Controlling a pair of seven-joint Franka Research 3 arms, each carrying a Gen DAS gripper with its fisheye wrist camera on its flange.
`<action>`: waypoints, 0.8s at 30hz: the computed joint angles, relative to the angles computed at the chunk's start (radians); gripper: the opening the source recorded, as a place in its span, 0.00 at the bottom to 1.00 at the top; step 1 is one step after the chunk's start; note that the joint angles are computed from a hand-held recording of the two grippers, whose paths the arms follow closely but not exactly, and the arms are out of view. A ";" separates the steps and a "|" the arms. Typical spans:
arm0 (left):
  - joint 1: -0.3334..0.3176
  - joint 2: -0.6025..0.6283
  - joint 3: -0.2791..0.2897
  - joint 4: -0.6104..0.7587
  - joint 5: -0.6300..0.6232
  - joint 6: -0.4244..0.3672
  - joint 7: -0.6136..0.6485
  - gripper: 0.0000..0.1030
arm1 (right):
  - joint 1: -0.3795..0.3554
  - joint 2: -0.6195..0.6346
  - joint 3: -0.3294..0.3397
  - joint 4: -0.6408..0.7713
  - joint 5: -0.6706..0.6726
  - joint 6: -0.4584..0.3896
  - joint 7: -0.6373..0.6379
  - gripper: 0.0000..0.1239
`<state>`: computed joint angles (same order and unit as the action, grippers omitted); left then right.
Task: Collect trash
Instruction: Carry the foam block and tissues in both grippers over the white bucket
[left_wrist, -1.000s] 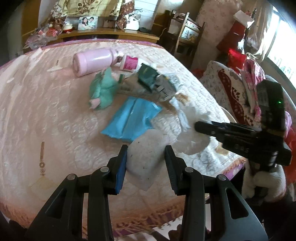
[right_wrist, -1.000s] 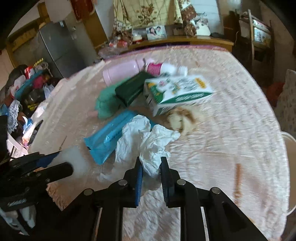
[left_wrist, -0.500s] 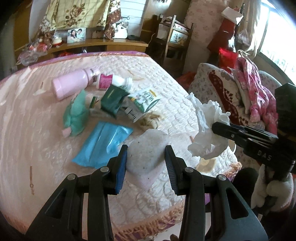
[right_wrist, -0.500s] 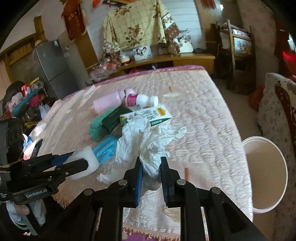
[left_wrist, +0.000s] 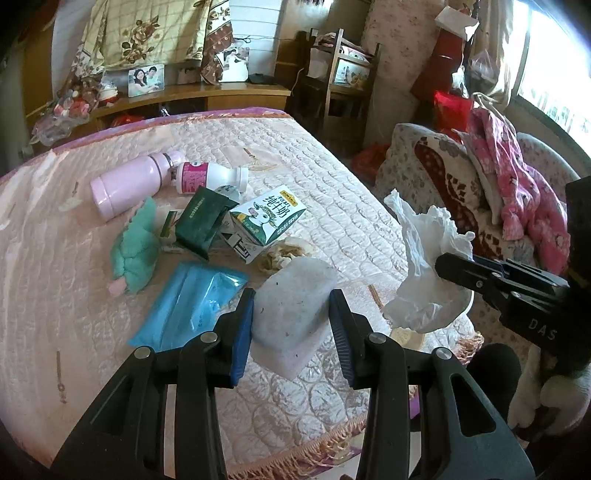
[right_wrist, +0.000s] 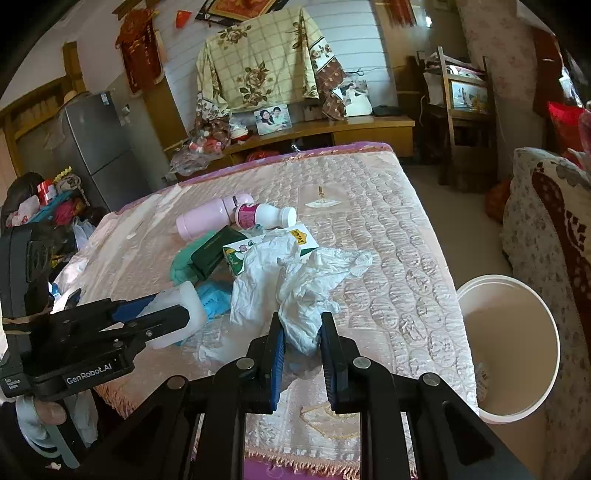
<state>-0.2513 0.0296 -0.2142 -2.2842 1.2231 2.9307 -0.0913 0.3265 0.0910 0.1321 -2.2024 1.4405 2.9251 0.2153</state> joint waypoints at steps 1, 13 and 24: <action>0.000 0.001 0.000 0.001 0.000 -0.001 0.001 0.36 | -0.001 0.000 -0.001 -0.001 -0.001 -0.002 0.002 0.14; -0.014 0.031 0.000 0.034 -0.036 -0.009 0.047 0.36 | -0.014 -0.002 -0.011 -0.008 -0.009 0.005 0.019 0.14; -0.073 0.143 0.018 0.164 -0.124 0.010 0.165 0.36 | -0.045 -0.003 -0.028 -0.017 0.003 0.019 0.018 0.14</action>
<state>-0.3239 0.1726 -0.1965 -2.1207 1.0993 2.9410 0.0735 0.2815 0.0877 0.1040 -2.2192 1.4432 2.9438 0.2334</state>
